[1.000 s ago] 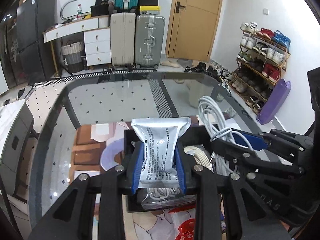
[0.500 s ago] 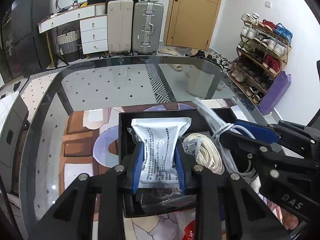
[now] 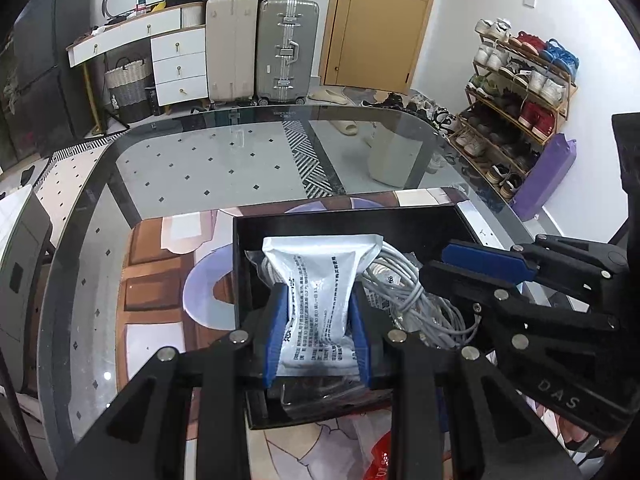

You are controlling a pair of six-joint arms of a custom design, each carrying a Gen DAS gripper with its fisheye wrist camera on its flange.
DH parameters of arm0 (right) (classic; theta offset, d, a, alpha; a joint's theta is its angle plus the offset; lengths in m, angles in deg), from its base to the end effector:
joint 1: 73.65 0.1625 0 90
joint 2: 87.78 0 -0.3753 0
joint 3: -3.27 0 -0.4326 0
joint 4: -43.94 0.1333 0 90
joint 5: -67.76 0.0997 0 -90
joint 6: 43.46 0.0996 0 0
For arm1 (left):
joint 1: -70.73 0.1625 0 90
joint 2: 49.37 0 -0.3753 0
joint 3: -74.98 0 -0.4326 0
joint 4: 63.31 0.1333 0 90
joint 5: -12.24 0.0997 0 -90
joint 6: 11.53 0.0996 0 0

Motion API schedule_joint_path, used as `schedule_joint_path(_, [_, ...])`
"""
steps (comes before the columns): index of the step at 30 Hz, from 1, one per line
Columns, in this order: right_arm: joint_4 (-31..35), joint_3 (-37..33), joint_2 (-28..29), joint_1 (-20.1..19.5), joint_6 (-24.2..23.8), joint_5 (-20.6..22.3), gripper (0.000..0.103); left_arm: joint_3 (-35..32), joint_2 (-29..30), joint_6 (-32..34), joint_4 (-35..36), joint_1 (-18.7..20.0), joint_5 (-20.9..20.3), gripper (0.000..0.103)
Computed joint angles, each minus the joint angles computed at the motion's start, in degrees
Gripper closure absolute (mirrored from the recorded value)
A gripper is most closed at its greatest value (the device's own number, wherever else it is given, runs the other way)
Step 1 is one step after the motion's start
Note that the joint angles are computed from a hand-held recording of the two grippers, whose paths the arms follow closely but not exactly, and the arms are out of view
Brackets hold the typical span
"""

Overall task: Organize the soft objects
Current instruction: 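Open the right tool to drop the cable while the left tool releases the sachet into the box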

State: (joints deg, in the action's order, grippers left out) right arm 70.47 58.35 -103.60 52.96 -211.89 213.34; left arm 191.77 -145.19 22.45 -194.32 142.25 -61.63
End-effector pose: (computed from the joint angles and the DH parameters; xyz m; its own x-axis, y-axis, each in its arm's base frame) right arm 0.4157 -0.4738 -0.1012 -0.7512 0.0826 0.6548 -0.4014 0.7304 -0.5526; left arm -0.0034 -0.5180 0.3253 -0.6141 0.6756 -0.4079 0.7730 0.6191 -0.1383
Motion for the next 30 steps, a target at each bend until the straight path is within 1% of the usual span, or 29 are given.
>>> schedule_joint_path(6, [-0.93,2.22,-1.43,-0.2,0.71,-0.48,0.082,0.25,0.32,-0.37,-0.2,-0.42,0.95,0.074])
schedule_joint_path(9, [0.14,2.6,-1.37,0.01,1.66,-0.36,0.082,-0.17,0.8,-1.26,0.63,-0.03,1.03,0.071])
schedule_joint_path(10, [0.2,2.98,-1.54,0.21,1.75,-0.34,0.082,-0.08,0.61,-0.84,0.42,0.14,0.73,0.067])
schedule_joint_path(11, [0.0,3.55,-1.86,0.47,1.71,-0.2,0.082,0.12,0.21,-0.55,0.59,0.0,0.82,0.06])
schedule_joint_path(12, [-0.37,4.24,-2.29,0.79,1.69,0.03,0.082,0.3,-0.19,-0.49,0.78,-0.16,0.79,0.057])
schedule_joint_path(13, [-0.9,5.31,-2.97,1.12,1.85,0.21,0.082,0.43,-0.91,-0.26,1.22,-0.16,-0.05,0.05])
schedule_joint_path(14, [-1.2,6.64,-3.82,1.48,2.41,0.49,0.081,0.5,-1.42,-0.34,1.6,-0.39,-0.24,0.047])
schedule_joint_path(16, [-0.15,7.86,-4.48,2.18,5.5,1.56,0.081,0.59,-2.26,-0.26,2.86,-0.8,-0.25,0.047])
schedule_joint_path(17, [-0.19,9.09,-5.29,2.44,6.94,1.27,0.081,0.73,-2.76,-0.12,3.24,-0.94,-0.39,0.046])
schedule_joint_path(19, [-0.14,11.18,-6.59,3.08,8.81,1.07,0.081,1.37,-4.14,-0.04,3.27,-1.48,0.15,0.046])
schedule_joint_path(23, [1.14,14.26,-8.23,4.23,12.89,2.75,0.08,2.35,-7.55,0.75,3.24,-2.0,0.76,0.046])
schedule_joint_path(26, [3.02,16.73,-9.07,4.71,17.69,3.39,0.08,1.51,-9.39,1.25,5.93,-0.91,-0.91,0.046])
schedule_joint_path(28, [4.04,18.48,-9.53,4.86,19.89,3.34,0.08,1.68,-10.48,0.93,6.11,-0.38,-0.7,0.046])
schedule_joint_path(29, [4.48,19.21,-9.63,4.88,21.01,3.59,0.079,1.99,-11.18,1.27,6.5,-0.22,-0.56,0.046])
schedule_joint_path(30, [5.37,19.62,-9.52,4.85,22.56,3.96,0.076,2.32,-11.89,2.02,7.1,0.02,-0.56,0.046])
